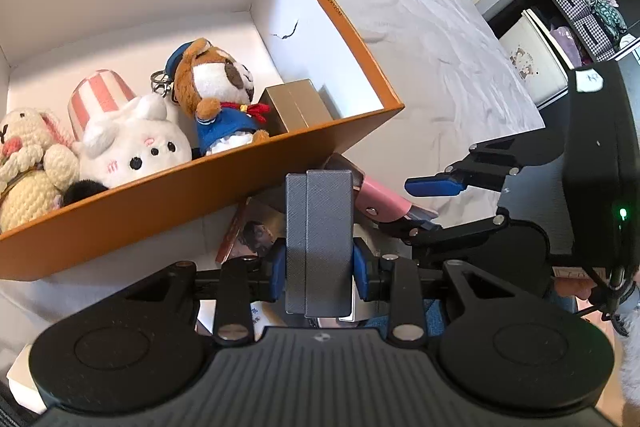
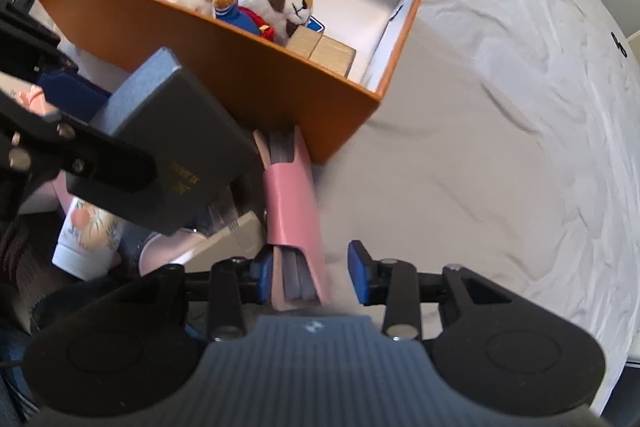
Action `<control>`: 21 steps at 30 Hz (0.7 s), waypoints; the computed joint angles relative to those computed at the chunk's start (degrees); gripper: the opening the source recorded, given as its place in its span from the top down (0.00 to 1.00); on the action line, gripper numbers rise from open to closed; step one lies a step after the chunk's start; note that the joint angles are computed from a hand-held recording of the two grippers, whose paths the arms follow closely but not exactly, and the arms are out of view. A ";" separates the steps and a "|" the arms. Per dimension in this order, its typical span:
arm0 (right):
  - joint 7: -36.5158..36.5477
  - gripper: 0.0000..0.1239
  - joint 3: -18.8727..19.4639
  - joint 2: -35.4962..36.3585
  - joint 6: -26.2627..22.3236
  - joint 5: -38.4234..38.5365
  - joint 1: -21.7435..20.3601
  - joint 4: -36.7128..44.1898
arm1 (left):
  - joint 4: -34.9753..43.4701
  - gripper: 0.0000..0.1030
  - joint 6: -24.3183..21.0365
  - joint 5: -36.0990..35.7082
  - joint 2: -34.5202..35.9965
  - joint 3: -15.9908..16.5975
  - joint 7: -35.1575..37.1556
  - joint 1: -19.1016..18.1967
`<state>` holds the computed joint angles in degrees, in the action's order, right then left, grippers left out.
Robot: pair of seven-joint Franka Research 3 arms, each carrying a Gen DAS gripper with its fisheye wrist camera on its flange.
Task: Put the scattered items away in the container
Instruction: 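Lift the pink case and dark grey box and carry both over the orange box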
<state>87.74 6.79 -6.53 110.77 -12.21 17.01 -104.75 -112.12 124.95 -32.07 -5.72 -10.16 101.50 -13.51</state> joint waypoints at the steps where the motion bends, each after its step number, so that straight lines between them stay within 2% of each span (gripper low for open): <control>1: -0.05 0.68 -0.11 0.11 -0.21 0.52 -0.03 0.11 | -0.03 0.63 -0.05 0.13 0.02 0.00 -0.05 0.03; 9: -2.17 0.72 -1.48 -0.32 -2.69 6.69 -0.95 2.11 | -0.08 0.63 0.75 -2.04 0.57 0.21 0.71 0.16; 15: -2.58 0.71 -1.26 -0.85 -2.83 6.47 -1.54 2.60 | 0.15 0.63 3.06 -4.88 2.23 -0.69 1.88 -0.21; 21: -2.33 0.71 -0.47 -0.67 -1.97 4.70 -1.10 1.86 | 0.45 0.63 4.15 -3.65 3.02 -1.44 0.79 -0.30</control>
<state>85.41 6.32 -7.21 108.80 -7.51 15.92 -102.89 -111.68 129.10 -35.72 -2.70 -11.60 102.29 -13.81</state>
